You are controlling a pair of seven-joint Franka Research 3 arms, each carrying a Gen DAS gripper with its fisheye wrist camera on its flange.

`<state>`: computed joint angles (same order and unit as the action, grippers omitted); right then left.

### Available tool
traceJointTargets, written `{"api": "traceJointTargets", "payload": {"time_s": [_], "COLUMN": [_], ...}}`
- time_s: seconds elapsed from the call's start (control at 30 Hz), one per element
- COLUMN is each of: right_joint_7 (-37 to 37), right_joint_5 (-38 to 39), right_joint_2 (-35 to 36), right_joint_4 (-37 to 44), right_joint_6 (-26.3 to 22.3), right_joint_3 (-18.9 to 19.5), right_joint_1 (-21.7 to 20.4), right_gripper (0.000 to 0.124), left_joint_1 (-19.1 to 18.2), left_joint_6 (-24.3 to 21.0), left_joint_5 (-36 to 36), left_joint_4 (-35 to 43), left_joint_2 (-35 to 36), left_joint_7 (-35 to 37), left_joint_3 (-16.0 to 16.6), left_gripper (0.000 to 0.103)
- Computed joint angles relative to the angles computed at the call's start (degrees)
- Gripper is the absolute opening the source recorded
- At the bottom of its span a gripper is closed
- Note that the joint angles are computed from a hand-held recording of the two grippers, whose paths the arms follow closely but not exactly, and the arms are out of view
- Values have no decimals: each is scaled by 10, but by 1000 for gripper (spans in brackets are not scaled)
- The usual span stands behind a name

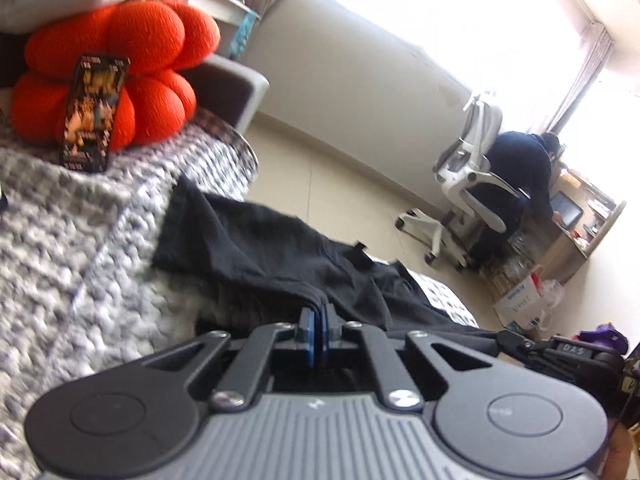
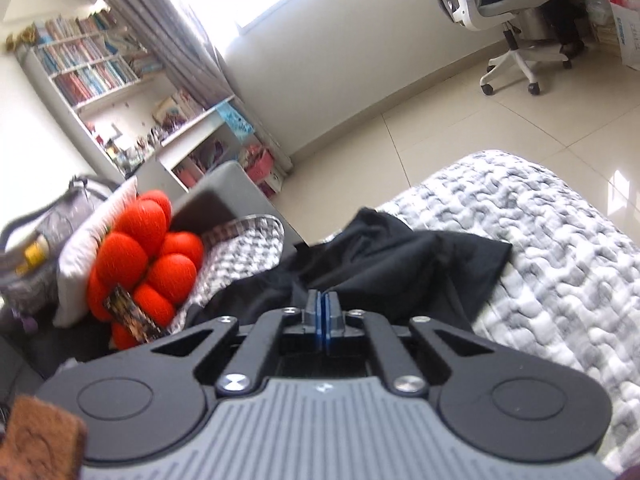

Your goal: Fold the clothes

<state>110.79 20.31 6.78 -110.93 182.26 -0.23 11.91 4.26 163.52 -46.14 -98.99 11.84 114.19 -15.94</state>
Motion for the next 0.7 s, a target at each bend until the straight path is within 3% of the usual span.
{"api": "traceJointTargets", "payload": {"time_s": [0.17, 0.3, 0.43, 0.7], "right_joint_7": [47, 51, 53, 22], "right_joint_5": [-34, -34, -39, -27], "right_joint_2": [39, 74, 109, 155], "right_joint_4": [46, 88, 128, 177], "right_joint_6": [-5, -16, -28, -59], "right_joint_3": [-33, -26, -29, -4], "right_joint_1": [31, 28, 35, 16], "right_gripper": [3, 3, 3, 6], "left_joint_1": [-10, -26, -21, -17], "left_joint_6": [26, 49, 59, 26], "left_joint_5": [82, 191, 247, 351], "left_joint_4": [20, 38, 65, 118], "left_joint_2": [28, 56, 88, 142], "left_joint_7": [-62, -138, -188, -290], "left_joint_3": [16, 41, 43, 53], "left_gripper": [3, 3, 3, 3]}}
